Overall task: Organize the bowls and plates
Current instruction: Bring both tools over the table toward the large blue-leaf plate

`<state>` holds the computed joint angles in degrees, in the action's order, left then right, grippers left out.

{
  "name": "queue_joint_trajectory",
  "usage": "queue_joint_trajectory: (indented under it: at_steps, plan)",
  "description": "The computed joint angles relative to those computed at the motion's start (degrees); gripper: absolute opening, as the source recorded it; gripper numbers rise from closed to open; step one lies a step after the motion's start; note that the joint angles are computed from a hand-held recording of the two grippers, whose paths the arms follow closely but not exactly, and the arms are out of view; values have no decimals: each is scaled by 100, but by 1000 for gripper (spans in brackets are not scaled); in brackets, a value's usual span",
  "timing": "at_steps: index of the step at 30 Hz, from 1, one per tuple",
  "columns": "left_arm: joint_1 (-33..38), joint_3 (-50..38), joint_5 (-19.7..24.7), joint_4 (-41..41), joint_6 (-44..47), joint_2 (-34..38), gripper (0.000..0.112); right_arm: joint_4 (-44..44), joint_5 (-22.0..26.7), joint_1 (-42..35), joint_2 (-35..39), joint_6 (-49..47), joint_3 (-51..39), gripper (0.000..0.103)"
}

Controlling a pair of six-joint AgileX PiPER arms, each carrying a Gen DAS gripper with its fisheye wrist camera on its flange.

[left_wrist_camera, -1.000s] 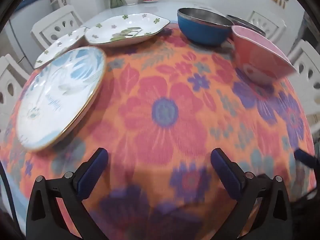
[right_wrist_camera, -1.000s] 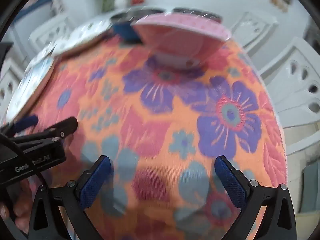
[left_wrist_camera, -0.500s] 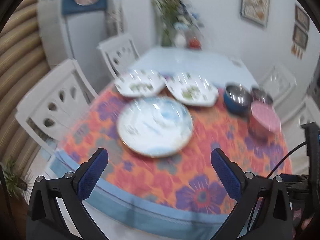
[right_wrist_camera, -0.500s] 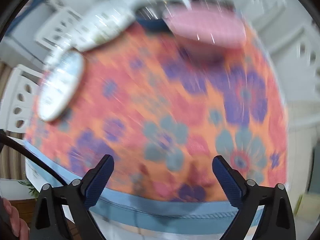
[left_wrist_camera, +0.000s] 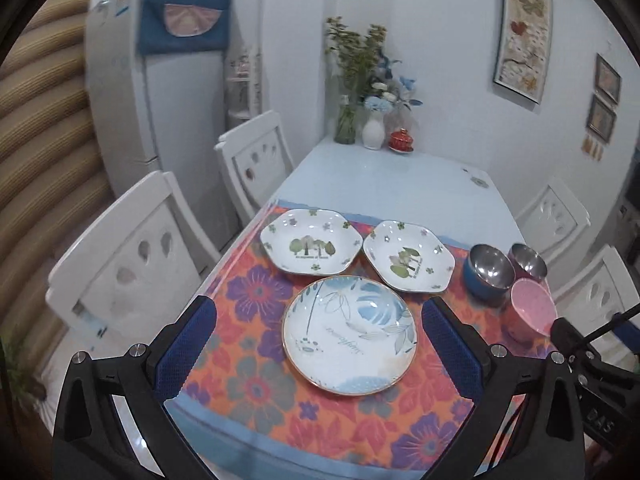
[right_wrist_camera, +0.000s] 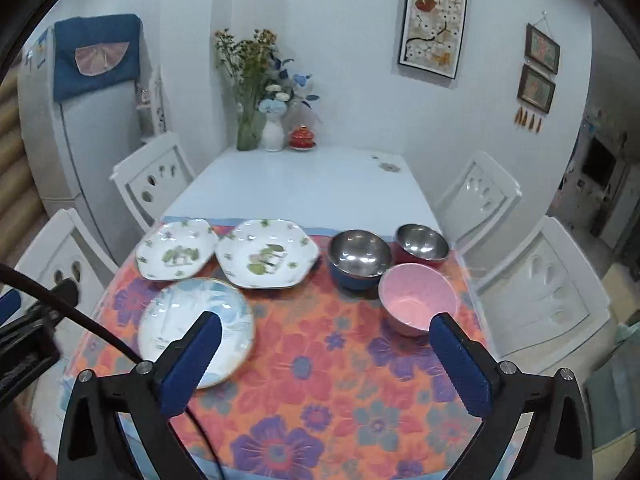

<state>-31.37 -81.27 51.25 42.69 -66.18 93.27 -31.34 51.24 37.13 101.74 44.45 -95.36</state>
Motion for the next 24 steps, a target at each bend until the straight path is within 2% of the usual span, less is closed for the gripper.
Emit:
queue_joint_trajectory:
  at_steps: [2, 6, 8, 12, 15, 18, 24]
  plan:
    - [222, 11, -310, -321, 449, 5, 102, 78, 41, -2, 181, 146, -127, 103]
    - [586, 80, -1024, -678, 1179, 64, 102, -707, 696, 400, 710, 845, -651, 103]
    - [639, -16, -1112, -749, 1387, 177, 102, -972, 917, 548, 754, 1117, -620, 103]
    - [855, -142, -1418, -1464, 2206, 371, 102, -1029, 1167, 586, 1007, 1222, -895, 103]
    - [940, -168, -1499, -1625, 2344, 420, 102, -633, 1205, 409, 1269, 953, -1295, 103]
    - [994, -186, -1411, -1345, 2104, 442, 102, -334, 1063, 284, 1376, 807, -1434, 103]
    - [1156, -277, -1256, -1755, 2472, 542, 102, -165, 1342, 171, 1648, 540, -1881, 103]
